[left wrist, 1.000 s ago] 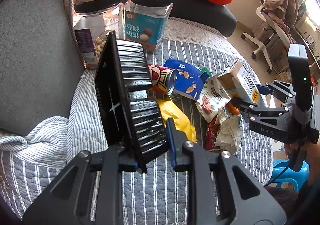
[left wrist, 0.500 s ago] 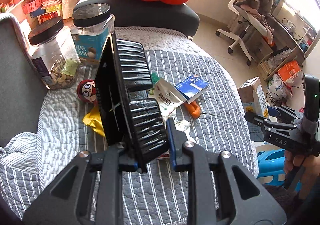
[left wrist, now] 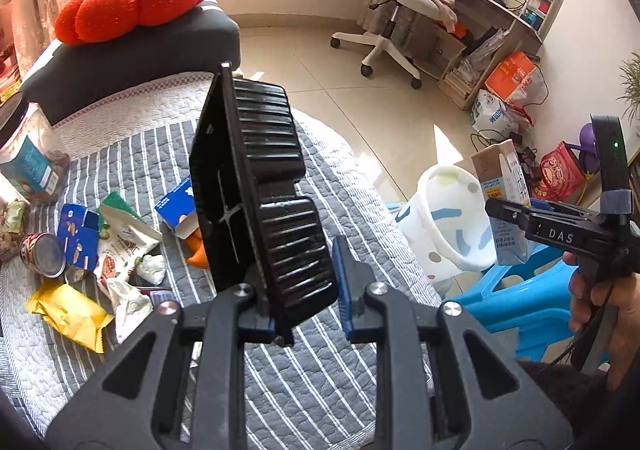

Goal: Collect trash
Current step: 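Drop the black tray into the wastebasket with the left tool while the right tool holds the carton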

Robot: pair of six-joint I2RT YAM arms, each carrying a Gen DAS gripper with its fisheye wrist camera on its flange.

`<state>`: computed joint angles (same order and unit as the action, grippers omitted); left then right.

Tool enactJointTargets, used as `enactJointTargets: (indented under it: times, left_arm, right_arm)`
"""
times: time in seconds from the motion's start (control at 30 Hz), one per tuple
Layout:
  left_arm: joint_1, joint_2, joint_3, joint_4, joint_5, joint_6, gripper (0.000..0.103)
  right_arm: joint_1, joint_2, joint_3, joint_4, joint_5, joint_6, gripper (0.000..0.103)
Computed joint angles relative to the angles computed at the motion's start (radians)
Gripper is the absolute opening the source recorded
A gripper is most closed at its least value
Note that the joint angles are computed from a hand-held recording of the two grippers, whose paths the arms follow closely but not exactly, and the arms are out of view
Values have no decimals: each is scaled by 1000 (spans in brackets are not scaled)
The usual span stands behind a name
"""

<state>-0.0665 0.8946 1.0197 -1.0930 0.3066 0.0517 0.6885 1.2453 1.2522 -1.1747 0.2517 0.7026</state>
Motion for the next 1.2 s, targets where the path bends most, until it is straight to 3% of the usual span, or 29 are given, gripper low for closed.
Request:
enactJointTargets:
  times: [0.17, 0.37, 0.7, 0.77, 0.8, 0.83, 1.07, 1.2]
  left_arm:
    - [-332, 75, 23, 117, -117, -151, 24]
    - [-578, 250, 77, 248, -137, -244, 24]
    - [-680, 439, 163, 337, -68, -299, 24]
    - [-678, 451, 171, 330, -73, -313, 36]
    - [-680, 450, 172, 327, -83, -326, 54]
    - [-677, 440, 166, 328, -92, -337, 64]
    - [-638, 349, 128, 272, -104, -338, 71]
    - [-618, 278, 102, 207, -166, -299, 81]
  right_arm:
    - [-195, -140, -85, -37, -47, -73, 56]
    - [-372, -222, -149, -50, -107, -169, 56]
    - [-632, -302, -177, -86, -206, -339, 57]
    - [-669, -304, -185, -86, -217, -362, 57]
    - [-684, -304, -186, -88, -221, -371, 57]
    - [-695, -307, -188, -91, -225, -378, 57]
    - [-698, -315, -192, -98, -230, -377, 57]
    - [-691, -299, -197, -82, -233, -363, 57]
